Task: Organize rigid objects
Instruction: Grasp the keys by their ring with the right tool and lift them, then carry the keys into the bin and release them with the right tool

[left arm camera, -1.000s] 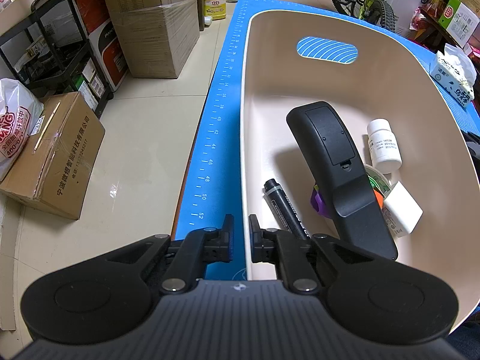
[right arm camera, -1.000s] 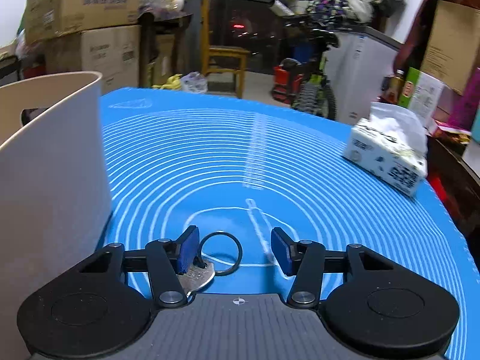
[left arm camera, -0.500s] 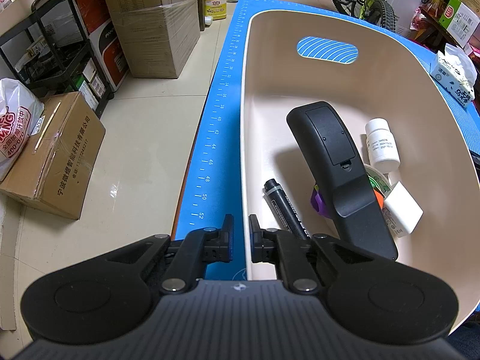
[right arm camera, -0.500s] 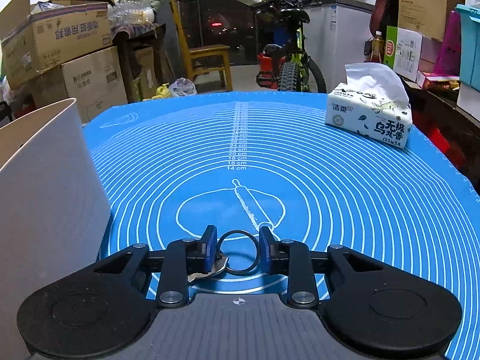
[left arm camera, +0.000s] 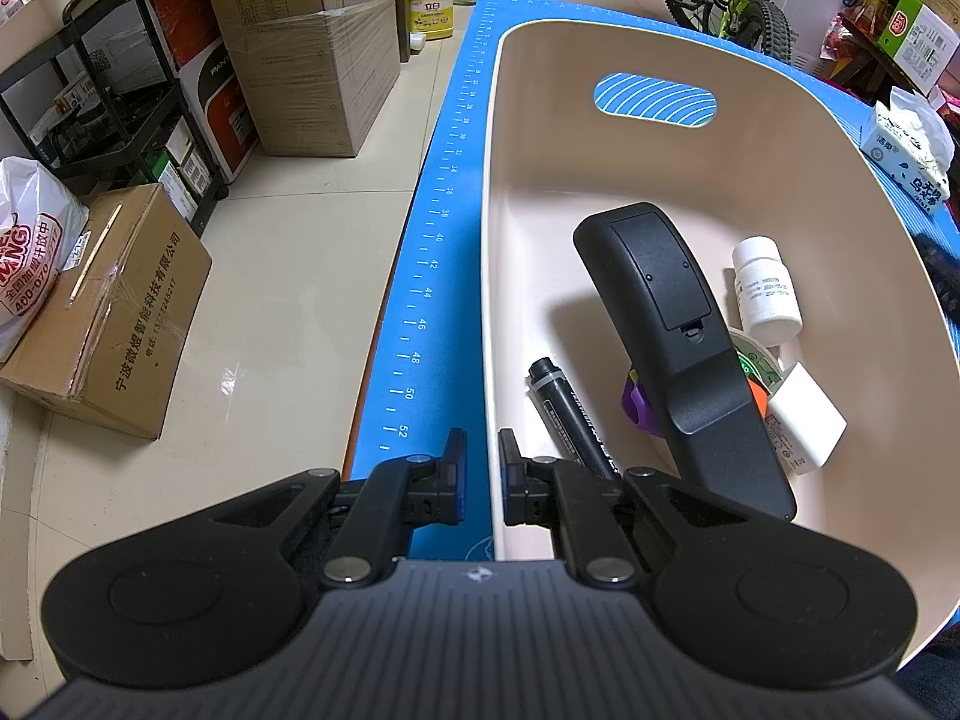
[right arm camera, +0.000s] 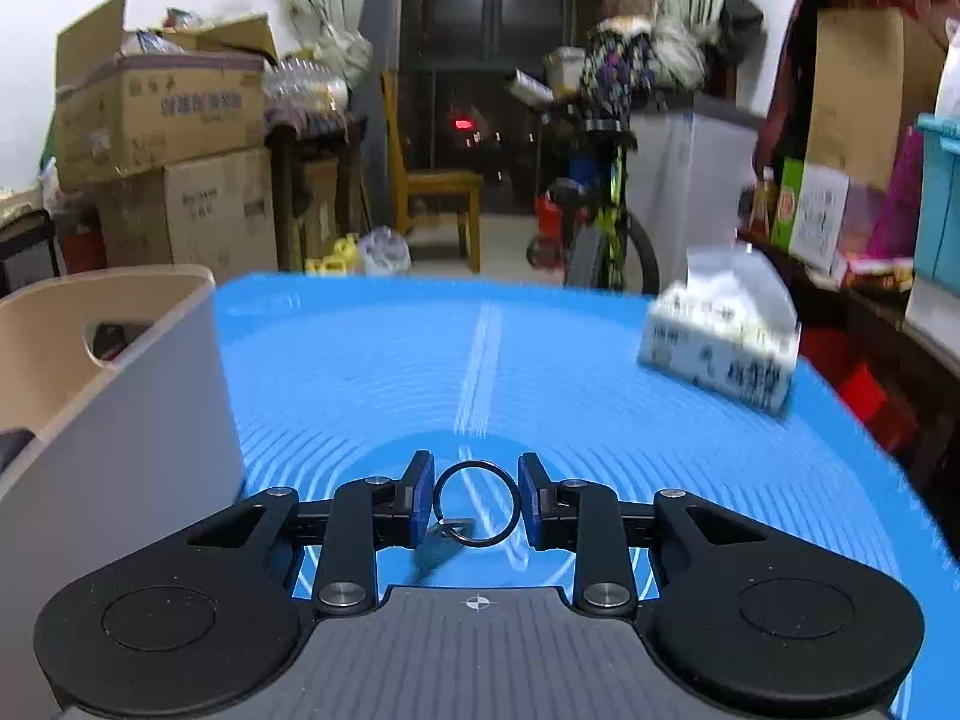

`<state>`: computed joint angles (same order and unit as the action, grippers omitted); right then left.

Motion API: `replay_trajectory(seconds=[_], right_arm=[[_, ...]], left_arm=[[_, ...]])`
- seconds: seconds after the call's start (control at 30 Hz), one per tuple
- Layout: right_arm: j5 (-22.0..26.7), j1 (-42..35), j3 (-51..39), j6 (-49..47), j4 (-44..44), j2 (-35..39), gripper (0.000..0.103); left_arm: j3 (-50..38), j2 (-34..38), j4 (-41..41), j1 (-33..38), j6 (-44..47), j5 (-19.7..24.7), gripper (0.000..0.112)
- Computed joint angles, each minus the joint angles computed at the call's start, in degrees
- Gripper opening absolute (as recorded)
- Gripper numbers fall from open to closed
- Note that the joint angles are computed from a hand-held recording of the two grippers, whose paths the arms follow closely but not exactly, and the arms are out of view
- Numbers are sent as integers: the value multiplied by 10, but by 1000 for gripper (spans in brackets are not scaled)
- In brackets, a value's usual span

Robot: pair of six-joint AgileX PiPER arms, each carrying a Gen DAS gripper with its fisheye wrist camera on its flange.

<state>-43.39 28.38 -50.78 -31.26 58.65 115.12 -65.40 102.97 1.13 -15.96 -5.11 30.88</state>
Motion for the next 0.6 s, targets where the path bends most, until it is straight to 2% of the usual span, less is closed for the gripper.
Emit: replay_trajectory(seconds=[0.13, 0.27, 0.6], right_arm=[[-25, 8, 15, -13, -11, -32, 38], [-31, 14, 19, -33, -22, -71, 38], [27, 46, -28, -109, -9, -135, 38]], left_arm=[[0, 0, 0, 0, 0, 0, 13], [0, 0, 0, 0, 0, 0, 13], [-1, 0, 1, -1, -1, 0, 13]])
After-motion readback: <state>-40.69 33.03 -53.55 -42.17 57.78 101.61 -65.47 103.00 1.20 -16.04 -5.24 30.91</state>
